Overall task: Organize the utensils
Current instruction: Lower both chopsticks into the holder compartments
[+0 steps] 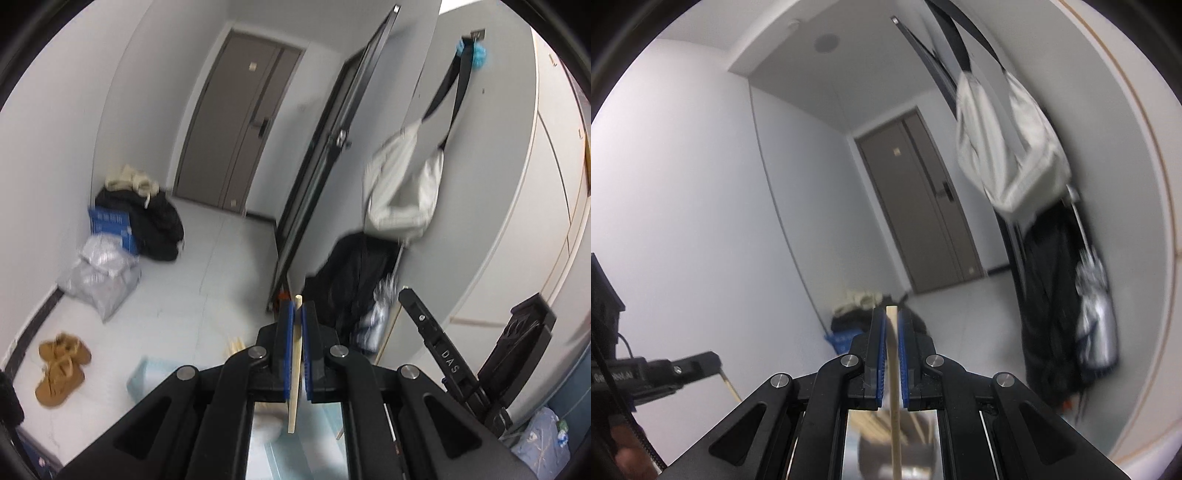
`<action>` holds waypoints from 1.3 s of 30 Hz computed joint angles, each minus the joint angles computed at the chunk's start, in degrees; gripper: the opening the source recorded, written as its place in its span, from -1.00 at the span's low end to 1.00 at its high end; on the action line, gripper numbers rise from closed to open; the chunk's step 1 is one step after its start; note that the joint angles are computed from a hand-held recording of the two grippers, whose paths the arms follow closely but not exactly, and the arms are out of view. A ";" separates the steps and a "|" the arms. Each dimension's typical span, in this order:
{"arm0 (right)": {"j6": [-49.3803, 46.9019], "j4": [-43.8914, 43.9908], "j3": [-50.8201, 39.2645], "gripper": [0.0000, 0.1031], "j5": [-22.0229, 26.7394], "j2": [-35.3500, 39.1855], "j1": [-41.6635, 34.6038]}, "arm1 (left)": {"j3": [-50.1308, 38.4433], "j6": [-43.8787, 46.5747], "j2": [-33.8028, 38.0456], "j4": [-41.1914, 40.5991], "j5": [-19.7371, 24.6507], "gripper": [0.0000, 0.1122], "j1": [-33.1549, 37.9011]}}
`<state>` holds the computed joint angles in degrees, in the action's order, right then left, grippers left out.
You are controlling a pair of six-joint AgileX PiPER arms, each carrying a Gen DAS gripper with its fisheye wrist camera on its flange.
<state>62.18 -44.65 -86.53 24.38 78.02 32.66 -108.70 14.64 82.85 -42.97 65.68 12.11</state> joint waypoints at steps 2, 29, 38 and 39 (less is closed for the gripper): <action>-3.73 3.15 -4.89 -0.89 -0.87 3.31 -1.87 | -3.82 -0.85 2.41 0.60 -0.33 -0.98 -0.31; 41.69 -42.75 -10.78 -0.89 5.46 21.63 -0.97 | -9.27 7.31 17.09 -0.35 -1.77 -0.98 -2.84; 41.50 -45.12 -4.16 -0.89 2.40 19.25 -0.25 | -4.80 12.53 15.25 -2.43 -2.34 -0.98 -3.18; 40.79 -44.58 -3.43 -0.89 1.84 18.75 -0.26 | -3.75 13.61 14.70 -3.13 -2.28 -0.98 -3.03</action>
